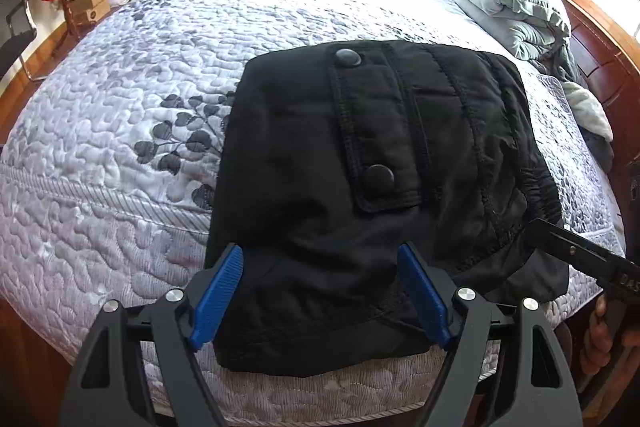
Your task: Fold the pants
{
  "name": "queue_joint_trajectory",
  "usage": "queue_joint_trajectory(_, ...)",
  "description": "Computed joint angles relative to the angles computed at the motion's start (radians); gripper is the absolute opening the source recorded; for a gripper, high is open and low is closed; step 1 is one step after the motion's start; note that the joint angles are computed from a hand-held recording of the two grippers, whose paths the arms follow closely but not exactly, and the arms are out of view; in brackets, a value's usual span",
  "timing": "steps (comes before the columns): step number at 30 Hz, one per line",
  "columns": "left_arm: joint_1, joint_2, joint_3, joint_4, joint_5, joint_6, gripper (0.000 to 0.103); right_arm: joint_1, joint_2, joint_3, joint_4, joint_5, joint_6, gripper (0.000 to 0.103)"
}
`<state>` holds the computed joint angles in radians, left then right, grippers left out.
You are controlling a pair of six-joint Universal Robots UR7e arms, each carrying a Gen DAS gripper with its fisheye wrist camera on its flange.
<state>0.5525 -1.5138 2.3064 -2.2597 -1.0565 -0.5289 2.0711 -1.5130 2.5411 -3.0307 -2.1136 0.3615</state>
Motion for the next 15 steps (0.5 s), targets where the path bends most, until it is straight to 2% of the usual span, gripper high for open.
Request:
queue_joint_trajectory(2,0.006,-0.01,0.004,0.005,0.007,-0.006,0.08,0.01,0.011,-0.008,-0.013,-0.008,-0.034,0.029)
queue_joint_trajectory(4,0.009,-0.015,0.006,0.005,0.009,-0.009,0.08,0.041,0.028,-0.035,-0.004,-0.048,-0.071,0.026)
queue_joint_trajectory(9,-0.003,-0.011,0.017,-0.039,0.009,-0.006,0.08,0.084,0.053,-0.096,0.012,-0.136,-0.116,0.025)
queue_joint_trajectory(13,-0.017,0.009,0.026,-0.056,0.022,0.009,0.082,0.026,0.061,-0.096,0.041,-0.152,-0.09,0.025)
queue_joint_trajectory(15,-0.019,0.019,0.028,-0.06,0.028,0.011,0.083,-0.029,0.051,-0.072,0.045,-0.121,-0.07,0.026)
